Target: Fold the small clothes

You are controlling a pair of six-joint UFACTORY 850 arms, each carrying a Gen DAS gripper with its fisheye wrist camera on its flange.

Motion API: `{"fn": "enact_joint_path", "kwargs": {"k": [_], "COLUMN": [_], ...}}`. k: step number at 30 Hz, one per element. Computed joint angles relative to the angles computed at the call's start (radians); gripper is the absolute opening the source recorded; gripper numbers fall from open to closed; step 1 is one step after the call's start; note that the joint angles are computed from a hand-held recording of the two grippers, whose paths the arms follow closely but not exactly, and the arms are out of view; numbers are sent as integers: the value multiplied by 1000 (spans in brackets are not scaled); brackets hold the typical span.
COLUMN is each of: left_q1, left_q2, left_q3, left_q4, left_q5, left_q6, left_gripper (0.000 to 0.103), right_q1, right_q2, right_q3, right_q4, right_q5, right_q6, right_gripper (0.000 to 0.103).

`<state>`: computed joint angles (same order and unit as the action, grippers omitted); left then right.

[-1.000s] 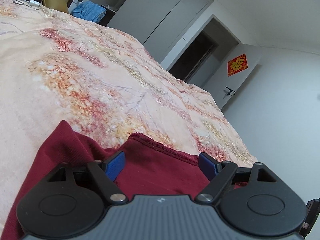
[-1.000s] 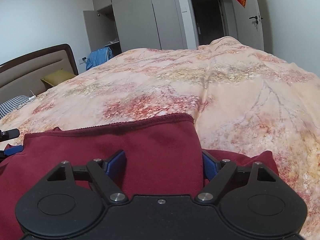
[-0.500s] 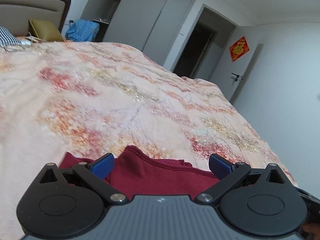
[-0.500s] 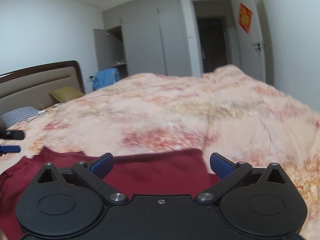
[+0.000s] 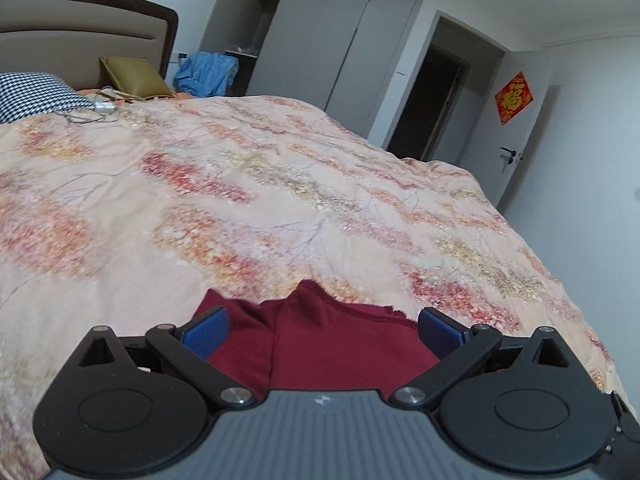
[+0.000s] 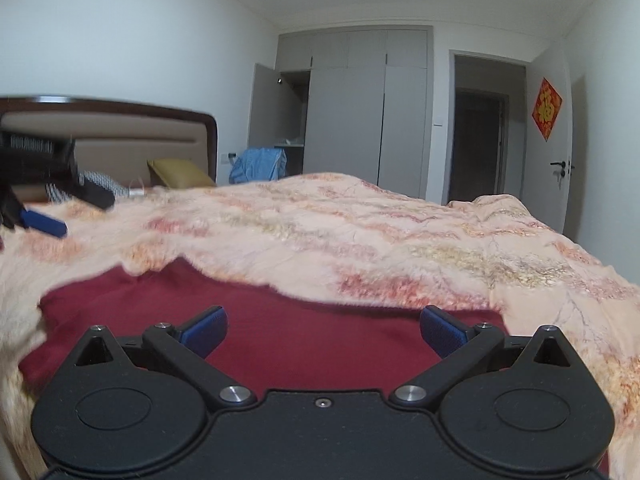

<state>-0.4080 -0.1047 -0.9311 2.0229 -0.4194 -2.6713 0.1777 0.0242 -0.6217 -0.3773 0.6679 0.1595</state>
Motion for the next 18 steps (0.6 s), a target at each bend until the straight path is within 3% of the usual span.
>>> {"fn": "enact_joint_path", "kwargs": {"k": [3, 7, 10, 15, 18], "left_q1": [-4, -34, -50, -71, -83], "left_q2": [28, 55, 70, 63, 41], "left_q3": [51, 124, 166, 219, 234], "left_q4": [-13, -68, -74, -12, 29], "left_q5": [-23, -151, -200, -222, -233], "left_q6": [-32, -53, -92, -247, -308], "left_gripper": [103, 103, 103, 103, 103], "right_q1": [43, 72, 74, 77, 81], "right_q2": [-3, -20, -45, -105, -110], "right_q3": [24, 49, 54, 92, 91], "right_q4": [147, 308, 329, 344, 358], "right_q5": [-32, -8, 9, 169, 178], "right_q6": [-122, -242, -248, -251, -264], "right_gripper": [102, 102, 102, 103, 103]}}
